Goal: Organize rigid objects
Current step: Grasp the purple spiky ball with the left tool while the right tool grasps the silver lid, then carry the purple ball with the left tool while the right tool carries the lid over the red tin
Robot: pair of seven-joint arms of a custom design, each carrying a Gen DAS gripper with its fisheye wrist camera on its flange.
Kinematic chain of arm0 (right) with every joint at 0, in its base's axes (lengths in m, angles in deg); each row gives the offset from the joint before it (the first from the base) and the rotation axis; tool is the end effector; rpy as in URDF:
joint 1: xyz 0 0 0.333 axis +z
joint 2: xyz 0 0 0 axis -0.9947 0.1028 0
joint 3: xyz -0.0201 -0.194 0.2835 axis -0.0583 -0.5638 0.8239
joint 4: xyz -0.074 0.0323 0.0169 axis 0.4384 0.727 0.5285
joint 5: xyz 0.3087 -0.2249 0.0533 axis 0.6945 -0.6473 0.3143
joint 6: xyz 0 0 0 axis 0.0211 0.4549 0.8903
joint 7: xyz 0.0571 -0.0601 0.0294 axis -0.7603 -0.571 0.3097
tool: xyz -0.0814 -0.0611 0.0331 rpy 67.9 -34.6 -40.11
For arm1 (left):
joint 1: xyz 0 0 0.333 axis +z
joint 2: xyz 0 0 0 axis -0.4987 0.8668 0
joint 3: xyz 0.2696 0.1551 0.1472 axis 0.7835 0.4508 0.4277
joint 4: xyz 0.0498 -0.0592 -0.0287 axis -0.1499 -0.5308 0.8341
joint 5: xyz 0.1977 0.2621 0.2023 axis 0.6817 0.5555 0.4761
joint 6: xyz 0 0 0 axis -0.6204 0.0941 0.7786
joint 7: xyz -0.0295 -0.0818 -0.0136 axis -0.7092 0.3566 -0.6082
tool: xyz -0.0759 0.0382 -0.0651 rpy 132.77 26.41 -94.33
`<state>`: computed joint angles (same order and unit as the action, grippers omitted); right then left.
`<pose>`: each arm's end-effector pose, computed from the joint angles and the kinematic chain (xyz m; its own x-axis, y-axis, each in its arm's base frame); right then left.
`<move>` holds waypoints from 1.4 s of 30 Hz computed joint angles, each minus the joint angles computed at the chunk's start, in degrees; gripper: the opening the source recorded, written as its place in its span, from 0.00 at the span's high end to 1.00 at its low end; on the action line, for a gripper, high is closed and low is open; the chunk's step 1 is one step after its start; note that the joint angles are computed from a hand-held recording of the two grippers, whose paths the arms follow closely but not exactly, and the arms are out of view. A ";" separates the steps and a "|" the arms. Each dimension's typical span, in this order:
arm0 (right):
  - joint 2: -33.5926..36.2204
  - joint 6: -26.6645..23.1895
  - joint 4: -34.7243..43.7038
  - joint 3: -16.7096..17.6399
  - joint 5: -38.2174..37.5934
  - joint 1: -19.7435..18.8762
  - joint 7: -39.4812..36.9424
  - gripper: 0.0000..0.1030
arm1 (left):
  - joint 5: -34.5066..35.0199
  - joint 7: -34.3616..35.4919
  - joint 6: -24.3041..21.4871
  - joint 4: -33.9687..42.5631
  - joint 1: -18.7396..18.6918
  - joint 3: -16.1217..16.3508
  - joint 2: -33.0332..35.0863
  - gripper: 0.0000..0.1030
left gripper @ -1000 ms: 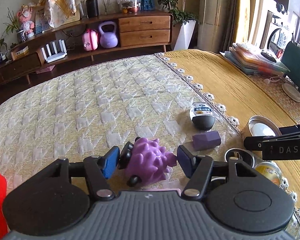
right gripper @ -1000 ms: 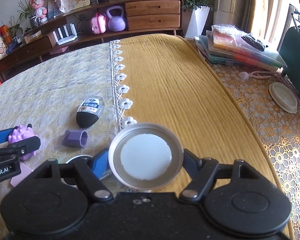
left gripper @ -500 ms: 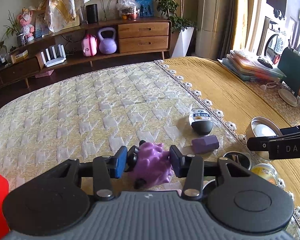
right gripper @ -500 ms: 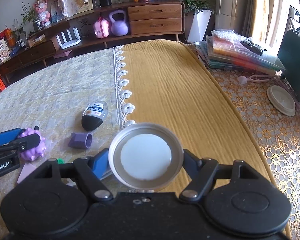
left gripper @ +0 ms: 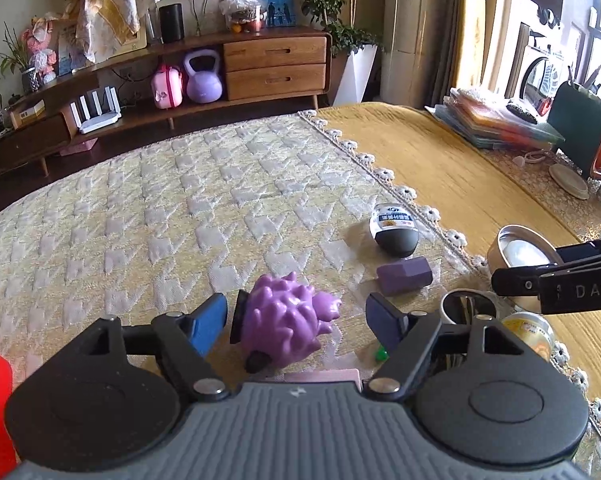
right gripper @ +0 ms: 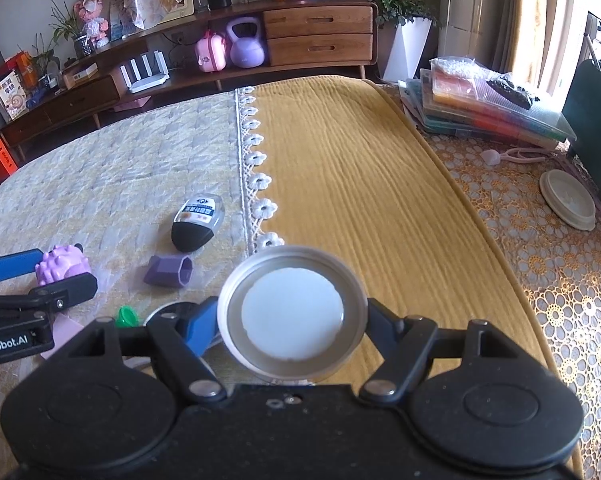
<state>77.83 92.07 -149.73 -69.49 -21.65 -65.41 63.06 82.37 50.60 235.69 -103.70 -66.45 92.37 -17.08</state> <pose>0.7104 0.2111 0.2709 0.2727 -0.9615 -0.0346 -0.7446 -0.1882 -0.6404 0.6831 -0.2621 0.2392 0.0004 -1.0000 -0.0018 -0.7196 0.0009 -0.6944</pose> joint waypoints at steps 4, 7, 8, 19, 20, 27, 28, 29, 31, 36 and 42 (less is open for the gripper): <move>0.02 -0.10 -0.10 0.21 0.16 -0.23 -0.09 0.26 | -1.09 0.59 -1.85 0.85 2.76 -3.28 0.19 0.27; 0.06 -0.29 -0.11 0.05 0.29 -0.11 0.12 0.26 | -0.50 0.85 -1.98 1.06 3.80 -4.52 0.17 0.38; 0.05 -0.29 -0.15 0.17 0.32 -0.22 0.10 0.26 | -0.43 0.86 -2.26 1.10 3.92 -4.70 0.15 0.39; -1.96 0.31 -2.28 0.05 -0.18 0.09 -0.51 0.26 | -0.60 -1.67 -1.83 -1.66 5.06 -5.74 -2.28 0.40; -2.40 0.45 -2.75 0.10 -0.26 0.12 -0.73 0.26 | -0.43 -1.88 -1.89 -2.21 4.69 -5.31 -2.75 0.40; -6.77 1.53 -7.17 1.76 -0.46 -0.24 -2.98 0.26 | 1.31 -4.13 -1.11 -7.77 2.38 -2.63 -7.60 0.40; -7.55 1.60 -7.90 2.08 -0.46 -0.22 -3.35 0.26 | 1.84 -4.66 -0.71 -8.84 1.78 -1.84 -8.47 0.40; -8.24 1.67 -8.55 2.64 -0.42 -0.41 -3.81 0.26 | 2.50 -5.41 -0.11 -10.11 0.76 -0.49 -9.39 0.40; -9.79 1.95 -9.96 4.01 -0.29 -0.81 -4.86 0.26 | 3.50 -6.29 0.20 -12.36 -0.64 1.33 -11.33 0.40; -13.15 2.44 -12.63 10.33 0.99 -3.55 -8.37 0.26 | 6.83 -9.93 1.11 -19.11 -4.04 6.34 -17.26 0.40; -15.09 1.71 -13.53 16.80 3.07 -4.79 -13.26 0.26 | 15.68 -17.14 0.60 -27.25 -10.00 15.38 -24.76 0.40</move>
